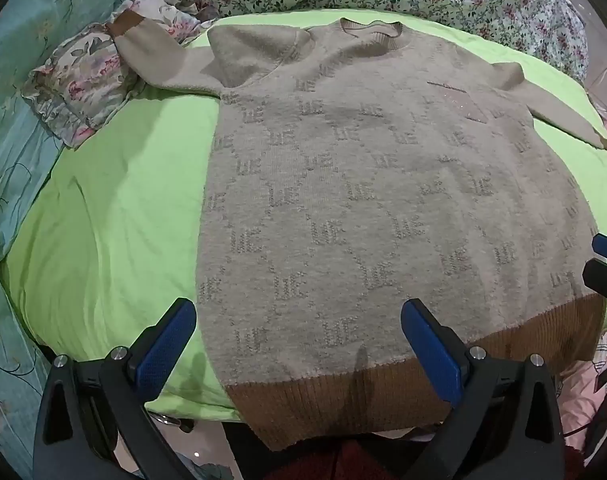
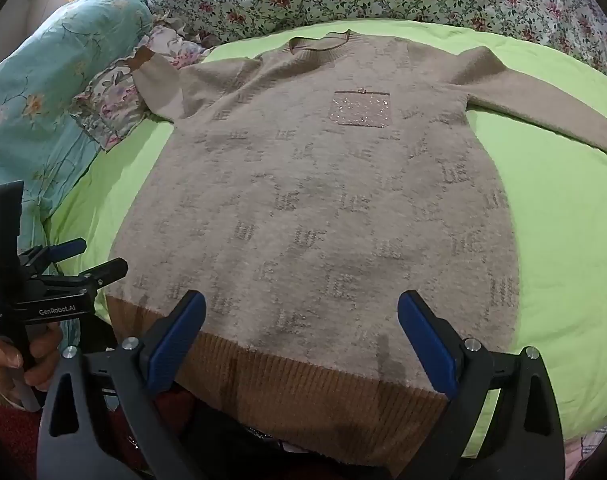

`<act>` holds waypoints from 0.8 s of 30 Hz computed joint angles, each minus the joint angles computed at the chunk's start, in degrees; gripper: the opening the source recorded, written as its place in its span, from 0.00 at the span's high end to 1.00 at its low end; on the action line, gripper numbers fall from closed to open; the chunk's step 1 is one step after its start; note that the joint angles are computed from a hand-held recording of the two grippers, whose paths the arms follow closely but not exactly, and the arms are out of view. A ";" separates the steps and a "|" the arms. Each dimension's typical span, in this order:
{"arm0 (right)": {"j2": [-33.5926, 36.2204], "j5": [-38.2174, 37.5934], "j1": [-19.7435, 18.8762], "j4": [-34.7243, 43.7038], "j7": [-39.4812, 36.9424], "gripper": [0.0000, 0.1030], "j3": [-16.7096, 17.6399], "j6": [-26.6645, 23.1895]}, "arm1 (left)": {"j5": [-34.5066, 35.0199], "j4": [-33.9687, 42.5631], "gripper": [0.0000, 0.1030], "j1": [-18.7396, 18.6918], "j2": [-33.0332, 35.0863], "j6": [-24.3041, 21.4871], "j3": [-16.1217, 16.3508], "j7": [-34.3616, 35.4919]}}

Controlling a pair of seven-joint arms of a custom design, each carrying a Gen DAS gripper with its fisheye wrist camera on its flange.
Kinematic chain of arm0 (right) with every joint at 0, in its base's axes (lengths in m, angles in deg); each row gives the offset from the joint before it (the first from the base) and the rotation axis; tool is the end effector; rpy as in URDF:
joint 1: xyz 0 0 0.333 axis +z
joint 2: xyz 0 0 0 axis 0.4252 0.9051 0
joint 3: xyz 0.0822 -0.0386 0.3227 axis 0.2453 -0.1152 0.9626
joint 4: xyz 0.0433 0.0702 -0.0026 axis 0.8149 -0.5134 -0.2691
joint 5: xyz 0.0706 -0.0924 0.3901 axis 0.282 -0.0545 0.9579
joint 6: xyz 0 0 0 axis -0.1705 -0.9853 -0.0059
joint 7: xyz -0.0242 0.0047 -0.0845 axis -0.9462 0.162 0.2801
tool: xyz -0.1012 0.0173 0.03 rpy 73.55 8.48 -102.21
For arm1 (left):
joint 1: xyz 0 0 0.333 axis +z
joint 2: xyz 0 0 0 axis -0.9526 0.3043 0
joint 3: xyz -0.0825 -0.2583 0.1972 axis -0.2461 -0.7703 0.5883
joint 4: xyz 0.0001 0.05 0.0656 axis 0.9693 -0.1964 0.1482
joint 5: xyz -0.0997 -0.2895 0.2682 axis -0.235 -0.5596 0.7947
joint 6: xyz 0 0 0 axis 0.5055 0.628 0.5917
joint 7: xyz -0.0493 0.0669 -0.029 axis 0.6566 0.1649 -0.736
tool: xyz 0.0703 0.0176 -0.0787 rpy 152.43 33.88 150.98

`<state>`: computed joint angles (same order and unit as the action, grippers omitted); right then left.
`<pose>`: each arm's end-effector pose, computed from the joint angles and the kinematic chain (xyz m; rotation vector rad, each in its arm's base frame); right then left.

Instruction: Fold small clothes

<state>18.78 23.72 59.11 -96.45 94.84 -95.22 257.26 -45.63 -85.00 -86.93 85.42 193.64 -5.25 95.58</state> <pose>0.6394 0.3276 0.2859 -1.4629 2.0503 -0.5060 0.7033 -0.1378 0.3047 -1.8279 1.9922 -0.3975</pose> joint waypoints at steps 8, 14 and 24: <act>-0.01 0.56 -0.38 0.29 -0.89 0.06 0.27 -0.08 | -0.07 0.25 0.00 -0.08 -0.48 -1.05 -0.25 0.00; -0.06 1.25 -0.79 0.51 -1.95 0.06 0.59 -0.04 | 0.20 0.76 0.00 -0.59 0.46 0.49 0.06 -0.58; 0.18 1.00 0.27 1.67 -2.24 0.06 0.20 -1.16 | 1.53 -2.20 0.00 -1.37 -2.14 2.69 1.52 -0.56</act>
<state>18.96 24.72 59.39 -94.78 92.60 -95.02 256.11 -44.10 -87.19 -88.29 83.28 196.34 -3.73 95.03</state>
